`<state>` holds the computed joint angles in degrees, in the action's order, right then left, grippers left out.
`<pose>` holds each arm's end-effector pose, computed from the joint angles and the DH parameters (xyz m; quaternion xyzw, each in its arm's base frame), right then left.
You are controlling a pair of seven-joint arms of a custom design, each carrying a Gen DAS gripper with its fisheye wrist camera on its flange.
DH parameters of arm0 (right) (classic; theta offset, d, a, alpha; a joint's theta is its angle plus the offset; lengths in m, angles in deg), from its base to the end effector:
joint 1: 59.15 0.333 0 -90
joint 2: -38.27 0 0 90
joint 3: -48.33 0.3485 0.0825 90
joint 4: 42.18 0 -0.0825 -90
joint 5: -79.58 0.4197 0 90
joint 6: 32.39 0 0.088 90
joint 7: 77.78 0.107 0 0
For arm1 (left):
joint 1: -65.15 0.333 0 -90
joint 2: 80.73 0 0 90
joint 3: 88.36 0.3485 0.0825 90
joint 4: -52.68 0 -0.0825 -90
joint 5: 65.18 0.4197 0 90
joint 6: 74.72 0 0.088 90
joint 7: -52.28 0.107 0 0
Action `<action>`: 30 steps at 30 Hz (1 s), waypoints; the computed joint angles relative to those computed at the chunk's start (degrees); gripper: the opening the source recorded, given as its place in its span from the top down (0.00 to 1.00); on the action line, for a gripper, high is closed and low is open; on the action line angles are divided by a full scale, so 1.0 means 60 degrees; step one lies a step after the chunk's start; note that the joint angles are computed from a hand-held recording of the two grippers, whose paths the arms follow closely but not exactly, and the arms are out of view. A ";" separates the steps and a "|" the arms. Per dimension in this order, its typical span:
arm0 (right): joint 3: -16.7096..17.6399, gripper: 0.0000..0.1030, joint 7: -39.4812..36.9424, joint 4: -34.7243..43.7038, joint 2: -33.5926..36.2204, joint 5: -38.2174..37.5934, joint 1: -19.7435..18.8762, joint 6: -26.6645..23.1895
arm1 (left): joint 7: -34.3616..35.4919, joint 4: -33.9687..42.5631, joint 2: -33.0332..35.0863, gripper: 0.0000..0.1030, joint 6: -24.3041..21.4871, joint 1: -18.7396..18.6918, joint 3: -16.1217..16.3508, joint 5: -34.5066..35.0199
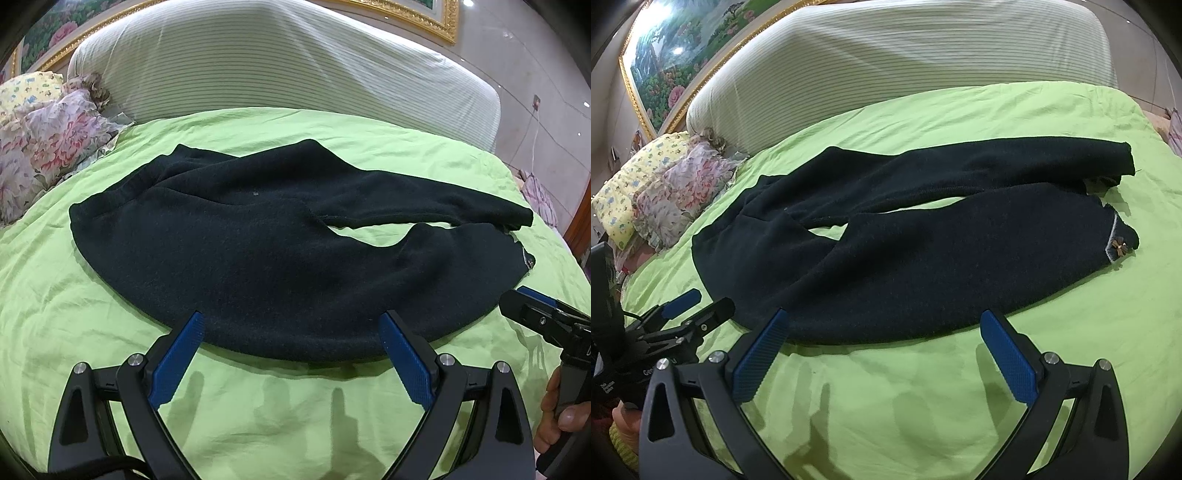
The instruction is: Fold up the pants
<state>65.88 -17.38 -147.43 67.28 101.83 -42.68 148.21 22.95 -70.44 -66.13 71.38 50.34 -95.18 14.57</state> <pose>0.6416 0.3552 0.3583 -0.8122 0.4185 -0.1618 0.3728 0.5587 -0.2344 0.2955 -0.8041 0.4489 -0.2228 0.3198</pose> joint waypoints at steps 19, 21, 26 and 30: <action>0.0134 0.00 -0.0179 0.0156 0.0081 0.0121 -0.0087 -0.0197 | -0.0041 -0.0014 -0.0015 0.07 -0.0041 -0.0014 -0.0009 0.0054; 0.0125 0.00 -0.0186 0.0171 0.0088 0.0146 -0.0072 -0.0204 | -0.0023 -0.0012 -0.0014 0.07 -0.0032 -0.0010 -0.0013 0.0033; 0.0065 0.00 -0.0212 0.0203 0.0091 0.0165 -0.0024 -0.0241 | -0.0004 -0.0007 -0.0021 0.07 -0.0030 -0.0013 -0.0015 0.0028; 0.0036 0.00 -0.0178 0.0177 0.0060 0.0210 0.0001 -0.0286 | -0.0004 -0.0009 -0.0031 0.06 -0.0022 -0.0022 -0.0018 0.0047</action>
